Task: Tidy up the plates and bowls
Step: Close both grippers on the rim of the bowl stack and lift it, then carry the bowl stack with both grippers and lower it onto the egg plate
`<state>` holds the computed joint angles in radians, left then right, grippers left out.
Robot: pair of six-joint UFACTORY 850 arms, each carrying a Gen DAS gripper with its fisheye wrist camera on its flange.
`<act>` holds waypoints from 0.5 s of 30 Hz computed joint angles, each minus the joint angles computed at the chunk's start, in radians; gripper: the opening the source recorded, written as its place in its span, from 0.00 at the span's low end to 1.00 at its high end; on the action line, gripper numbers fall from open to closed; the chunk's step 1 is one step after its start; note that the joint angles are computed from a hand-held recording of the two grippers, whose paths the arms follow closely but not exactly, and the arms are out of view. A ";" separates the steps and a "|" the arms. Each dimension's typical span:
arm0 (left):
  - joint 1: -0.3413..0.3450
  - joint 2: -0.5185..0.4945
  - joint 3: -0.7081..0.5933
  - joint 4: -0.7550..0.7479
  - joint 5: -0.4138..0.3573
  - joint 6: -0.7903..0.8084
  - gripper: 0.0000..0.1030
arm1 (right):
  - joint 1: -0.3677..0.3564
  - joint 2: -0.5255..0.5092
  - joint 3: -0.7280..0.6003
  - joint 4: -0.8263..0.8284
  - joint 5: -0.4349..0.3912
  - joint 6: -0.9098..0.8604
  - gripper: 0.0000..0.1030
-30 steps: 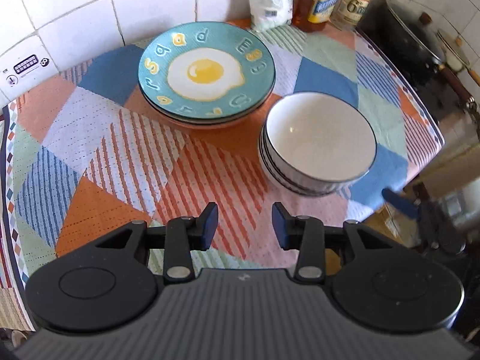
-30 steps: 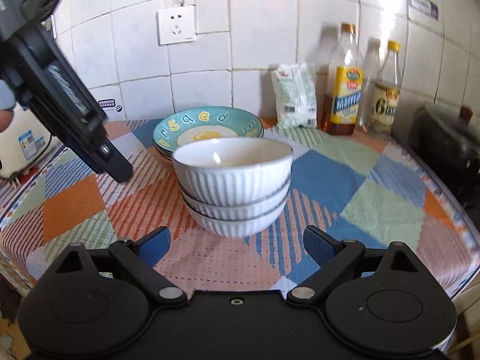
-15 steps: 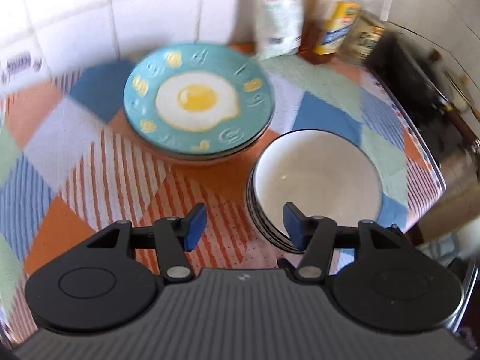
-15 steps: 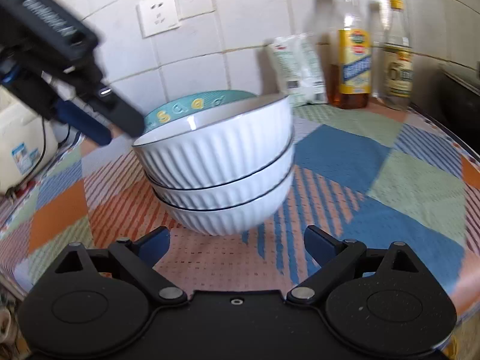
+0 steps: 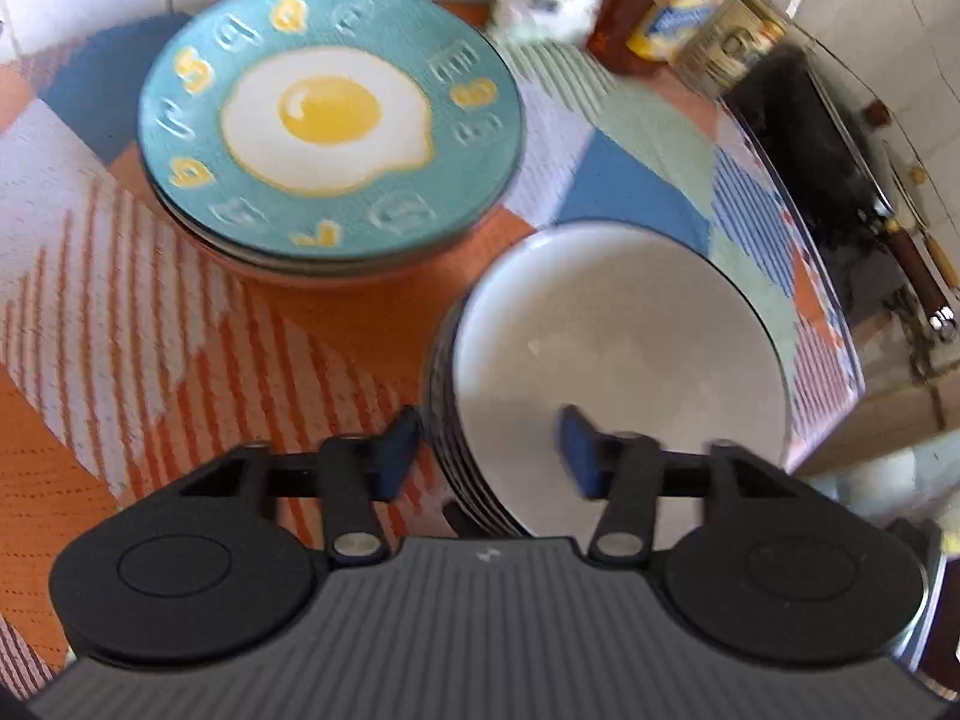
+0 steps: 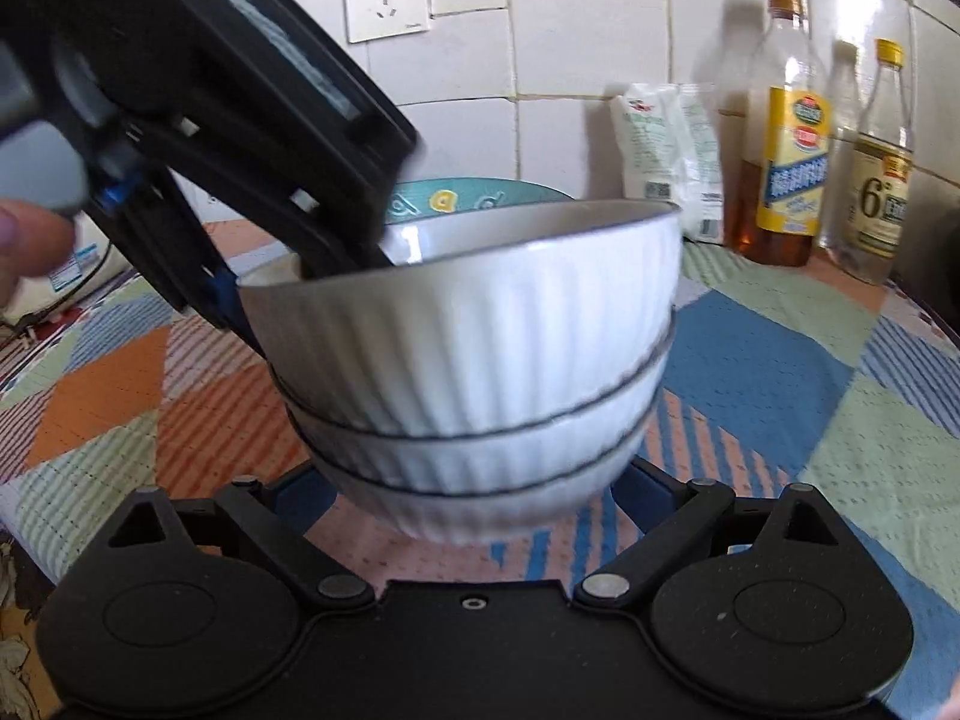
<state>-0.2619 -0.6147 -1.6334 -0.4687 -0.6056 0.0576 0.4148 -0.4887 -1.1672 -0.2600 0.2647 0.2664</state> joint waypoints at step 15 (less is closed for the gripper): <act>0.027 -0.037 -0.045 -0.084 -0.065 0.091 0.39 | -0.032 -0.046 -0.074 -0.431 -0.004 0.403 1.00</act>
